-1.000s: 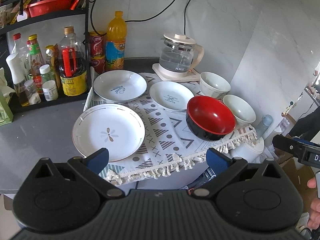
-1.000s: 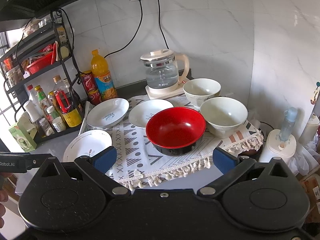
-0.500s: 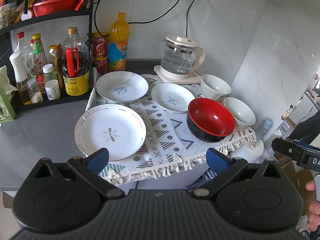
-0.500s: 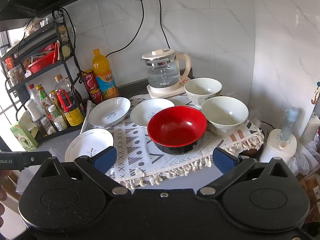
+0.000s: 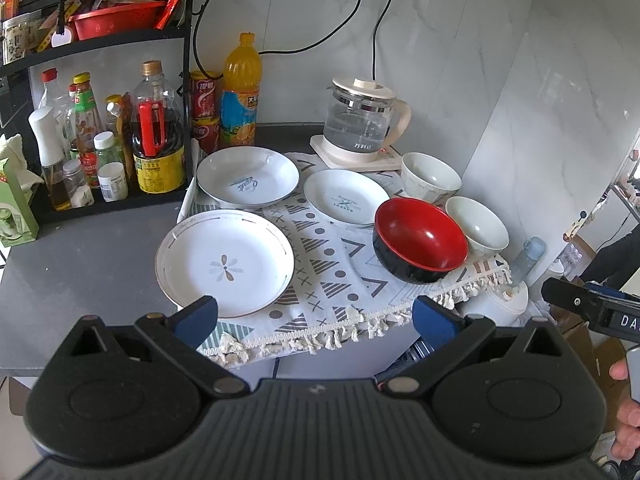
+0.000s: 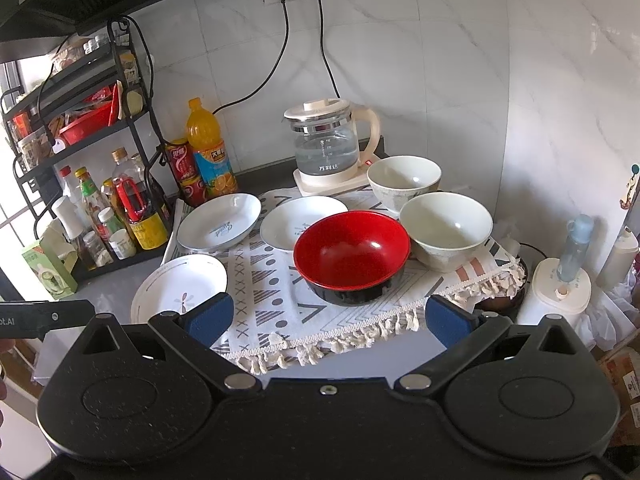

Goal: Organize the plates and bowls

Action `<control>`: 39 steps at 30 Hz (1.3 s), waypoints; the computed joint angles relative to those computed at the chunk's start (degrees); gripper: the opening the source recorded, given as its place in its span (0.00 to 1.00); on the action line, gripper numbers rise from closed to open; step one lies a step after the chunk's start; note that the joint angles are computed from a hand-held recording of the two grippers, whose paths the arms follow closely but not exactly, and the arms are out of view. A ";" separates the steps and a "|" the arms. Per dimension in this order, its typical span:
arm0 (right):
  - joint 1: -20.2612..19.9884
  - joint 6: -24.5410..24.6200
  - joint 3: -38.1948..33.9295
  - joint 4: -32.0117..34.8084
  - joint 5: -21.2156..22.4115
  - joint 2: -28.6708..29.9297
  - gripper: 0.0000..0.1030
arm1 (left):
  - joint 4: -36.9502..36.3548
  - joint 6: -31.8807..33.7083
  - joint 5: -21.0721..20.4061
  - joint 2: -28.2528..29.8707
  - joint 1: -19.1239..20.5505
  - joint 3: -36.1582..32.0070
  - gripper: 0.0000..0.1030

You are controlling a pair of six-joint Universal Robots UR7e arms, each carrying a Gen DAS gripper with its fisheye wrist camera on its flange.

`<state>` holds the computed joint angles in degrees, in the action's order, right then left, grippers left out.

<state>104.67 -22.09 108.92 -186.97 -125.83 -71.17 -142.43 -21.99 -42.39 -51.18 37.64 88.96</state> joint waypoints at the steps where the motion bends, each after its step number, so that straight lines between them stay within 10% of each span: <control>1: 0.00 0.05 0.09 0.12 -0.01 -0.12 1.00 | 0.12 -0.18 0.06 0.00 -0.05 0.00 0.99; 39: -4.10 0.74 -6.32 7.97 5.38 1.07 1.00 | 7.20 -2.62 1.25 7.30 2.95 -11.56 0.99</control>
